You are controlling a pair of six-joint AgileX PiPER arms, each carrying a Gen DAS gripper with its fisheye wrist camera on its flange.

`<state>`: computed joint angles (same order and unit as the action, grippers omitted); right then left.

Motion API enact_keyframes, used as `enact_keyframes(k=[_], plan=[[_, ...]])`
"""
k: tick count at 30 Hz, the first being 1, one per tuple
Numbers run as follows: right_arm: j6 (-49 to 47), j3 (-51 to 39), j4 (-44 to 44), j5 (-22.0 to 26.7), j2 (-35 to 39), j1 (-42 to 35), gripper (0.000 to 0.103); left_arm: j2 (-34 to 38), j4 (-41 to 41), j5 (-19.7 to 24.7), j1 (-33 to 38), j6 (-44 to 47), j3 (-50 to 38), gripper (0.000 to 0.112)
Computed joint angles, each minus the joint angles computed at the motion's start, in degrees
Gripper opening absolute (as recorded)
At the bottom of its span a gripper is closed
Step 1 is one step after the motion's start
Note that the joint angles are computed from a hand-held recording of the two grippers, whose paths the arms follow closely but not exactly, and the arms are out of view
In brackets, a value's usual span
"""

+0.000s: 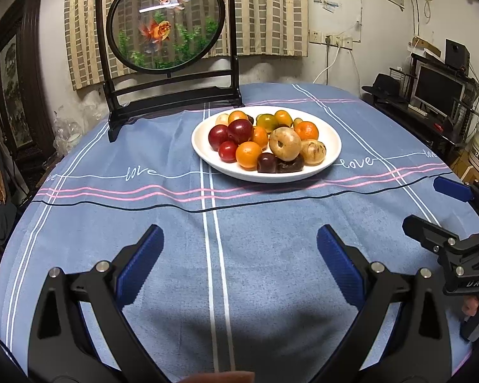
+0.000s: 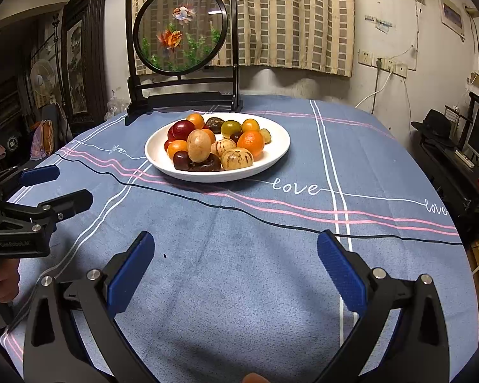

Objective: Organize fruits

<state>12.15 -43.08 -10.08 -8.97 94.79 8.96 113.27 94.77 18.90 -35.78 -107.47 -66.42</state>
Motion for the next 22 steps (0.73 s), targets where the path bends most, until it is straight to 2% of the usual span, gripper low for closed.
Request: enact_keyframes(k=[22], plan=[[-2.3,0.2,2.1,-0.3,0.4,0.2,0.102,0.3,-2.1,0.7,0.1,1.7,-0.2,0.101]])
